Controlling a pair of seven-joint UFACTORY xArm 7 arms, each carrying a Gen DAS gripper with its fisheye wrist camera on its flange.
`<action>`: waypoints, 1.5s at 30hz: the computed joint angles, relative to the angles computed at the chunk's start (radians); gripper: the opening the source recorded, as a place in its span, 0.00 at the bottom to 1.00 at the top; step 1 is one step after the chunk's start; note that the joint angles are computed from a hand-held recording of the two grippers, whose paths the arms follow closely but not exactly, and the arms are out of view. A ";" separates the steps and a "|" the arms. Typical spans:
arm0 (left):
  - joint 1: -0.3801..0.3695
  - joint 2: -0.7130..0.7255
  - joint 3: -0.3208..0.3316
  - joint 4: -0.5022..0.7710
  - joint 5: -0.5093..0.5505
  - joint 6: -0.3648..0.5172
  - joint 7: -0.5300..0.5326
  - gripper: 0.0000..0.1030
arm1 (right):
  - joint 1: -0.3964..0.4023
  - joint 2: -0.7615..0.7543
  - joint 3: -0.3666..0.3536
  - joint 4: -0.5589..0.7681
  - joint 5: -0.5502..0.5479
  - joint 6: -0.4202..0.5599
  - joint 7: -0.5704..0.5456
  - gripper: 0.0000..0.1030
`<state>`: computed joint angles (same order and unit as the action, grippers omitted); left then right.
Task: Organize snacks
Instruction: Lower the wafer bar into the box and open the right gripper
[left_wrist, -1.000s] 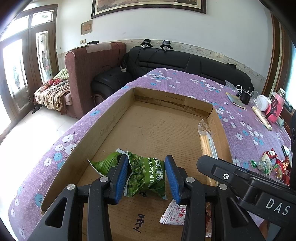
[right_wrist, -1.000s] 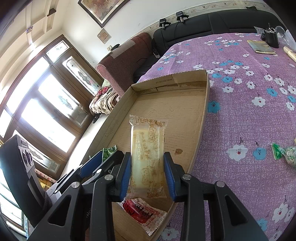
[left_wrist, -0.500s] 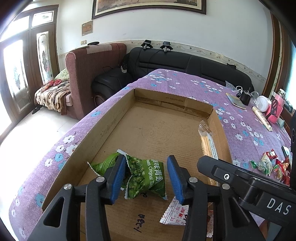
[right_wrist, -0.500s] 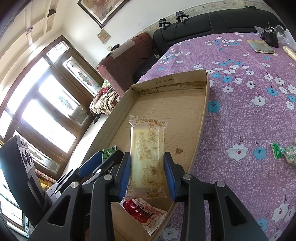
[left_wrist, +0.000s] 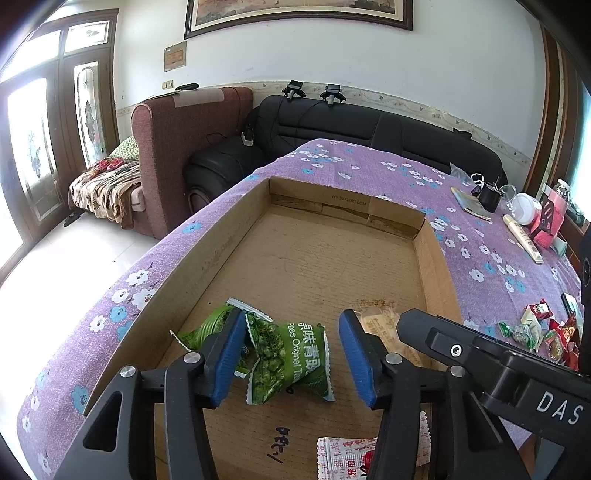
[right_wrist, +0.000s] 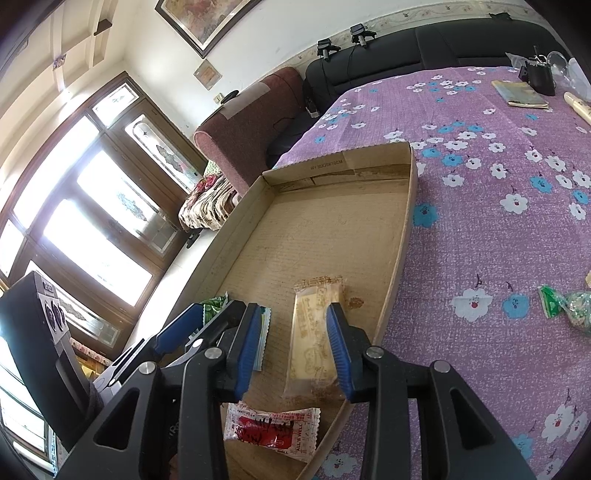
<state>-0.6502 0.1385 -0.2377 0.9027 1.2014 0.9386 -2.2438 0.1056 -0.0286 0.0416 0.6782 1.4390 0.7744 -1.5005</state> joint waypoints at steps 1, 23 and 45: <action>0.000 -0.002 0.001 -0.002 0.001 -0.002 -0.001 0.56 | 0.000 -0.001 0.001 -0.001 0.002 0.000 0.001 0.35; -0.001 -0.022 -0.013 -0.016 0.028 0.027 -0.047 0.68 | -0.032 -0.032 -0.030 -0.008 -0.029 0.045 0.046 0.35; -0.007 -0.016 -0.015 -0.010 0.040 0.032 -0.050 0.70 | -0.130 -0.071 -0.115 0.006 -0.226 0.142 0.105 0.35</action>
<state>-0.6570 0.1220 -0.2528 0.8928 1.2415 0.9706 -2.2943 -0.0239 -0.0996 -0.0730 0.6843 1.2132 0.9163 -1.3959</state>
